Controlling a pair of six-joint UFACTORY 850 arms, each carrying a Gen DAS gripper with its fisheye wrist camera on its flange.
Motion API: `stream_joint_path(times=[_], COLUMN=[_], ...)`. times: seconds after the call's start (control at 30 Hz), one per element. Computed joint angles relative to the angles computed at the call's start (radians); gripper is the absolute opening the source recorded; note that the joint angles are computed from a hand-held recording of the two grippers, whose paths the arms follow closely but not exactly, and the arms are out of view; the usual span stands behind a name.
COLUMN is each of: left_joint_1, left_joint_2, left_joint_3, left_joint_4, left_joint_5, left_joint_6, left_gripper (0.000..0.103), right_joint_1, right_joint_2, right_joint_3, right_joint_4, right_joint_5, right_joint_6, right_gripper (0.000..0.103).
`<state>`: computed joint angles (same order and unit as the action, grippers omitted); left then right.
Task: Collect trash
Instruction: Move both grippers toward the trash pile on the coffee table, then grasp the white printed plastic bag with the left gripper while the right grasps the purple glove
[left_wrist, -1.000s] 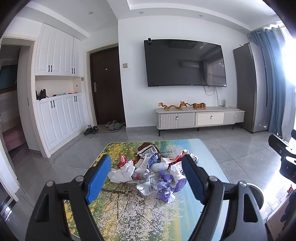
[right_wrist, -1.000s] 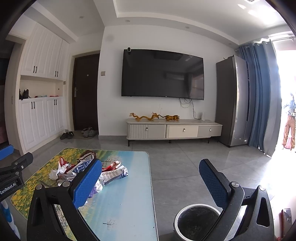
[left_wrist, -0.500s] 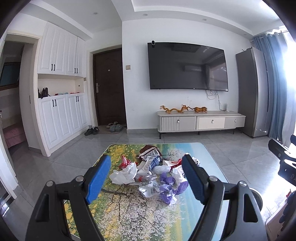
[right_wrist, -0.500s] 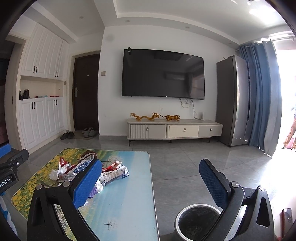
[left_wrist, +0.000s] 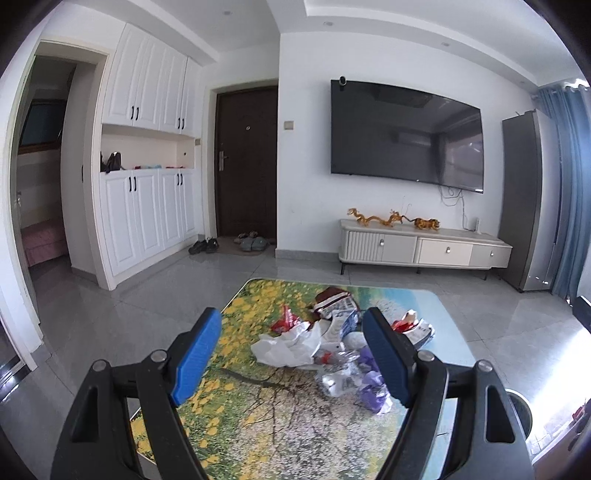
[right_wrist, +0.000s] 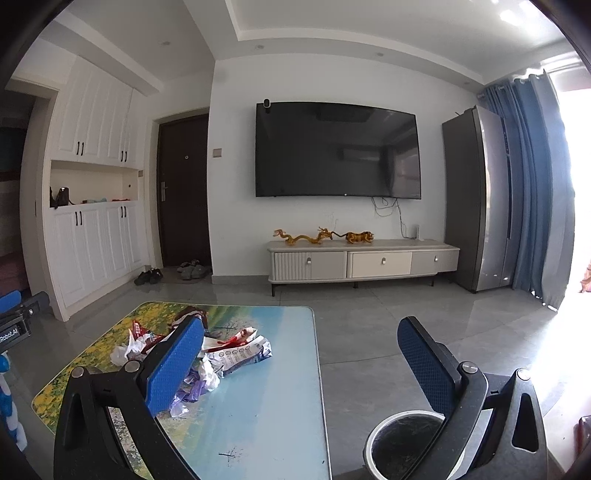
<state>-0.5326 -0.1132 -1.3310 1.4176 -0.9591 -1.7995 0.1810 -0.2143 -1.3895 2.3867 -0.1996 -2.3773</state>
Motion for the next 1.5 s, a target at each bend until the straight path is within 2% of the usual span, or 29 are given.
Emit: stream_joint_path(times=[0.23, 0.4, 0.5, 0.57, 0.67, 0.7, 0.77, 0.9, 1.0, 1.2, 1.4, 1.47, 1.5], left_joint_1=[0.047, 0.087, 0.113, 0.134, 0.163, 0.172, 0.193, 0.235, 0.264, 0.296, 0.314, 0.319, 0.320], left_joint_2=[0.005, -0.014, -0.043, -0.062, -0.101, -0.112, -0.133, -0.184, -0.226, -0.312, -0.353, -0.354, -0.354], left_joint_3=[0.022, 0.036, 0.030, 0.024, -0.005, -0.013, -0.033, -0.081, -0.124, -0.218, -0.249, -0.244, -0.243], left_joint_4=[-0.072, -0.132, -0.197, -0.254, -0.362, -0.391, -0.458, -0.635, -0.836, -1.122, -1.222, -1.251, -1.266], left_joint_5=[0.035, 0.209, 0.306, 0.379, 0.458, 0.478, 0.509, 0.573, 0.606, 0.591, 0.574, 0.576, 0.578], left_joint_6=[0.024, 0.095, 0.151, 0.196, 0.295, 0.326, 0.391, 0.542, 0.718, 0.953, 1.009, 1.019, 1.029], left_gripper=[0.078, 0.078, 0.077, 0.077, 0.077, 0.077, 0.077, 0.077, 0.077, 0.077, 0.076, 0.072, 0.067], right_joint_1=[-0.010, -0.011, -0.010, -0.008, -0.019, -0.022, -0.015, 0.004, 0.017, 0.027, 0.038, 0.041, 0.042], right_joint_2=[-0.056, -0.120, -0.172, -0.214, -0.316, -0.353, -0.404, -0.509, -0.583, -0.674, -0.774, -0.808, -0.824], right_joint_3=[-0.056, -0.116, -0.166, -0.211, -0.327, -0.367, -0.422, -0.543, -0.637, -0.761, -0.905, -0.958, -0.983], right_joint_4=[-0.471, -0.765, -0.950, -1.057, -1.183, -1.205, -1.242, -1.313, -1.358, -1.403, -1.430, -1.435, -1.433], right_joint_5=[-0.037, -0.087, -0.146, -0.208, -0.393, -0.455, -0.515, -0.596, -0.636, -0.730, -0.803, -0.820, -0.832], right_joint_6=[0.481, 0.777, 0.957, 1.071, 1.245, 1.291, 1.341, 1.438, 1.507, 1.585, 1.662, 1.688, 1.701], right_gripper=[0.103, 0.102, 0.091, 0.074, 0.058, 0.055, 0.048, 0.048, 0.048, 0.048, 0.046, 0.043, 0.043])
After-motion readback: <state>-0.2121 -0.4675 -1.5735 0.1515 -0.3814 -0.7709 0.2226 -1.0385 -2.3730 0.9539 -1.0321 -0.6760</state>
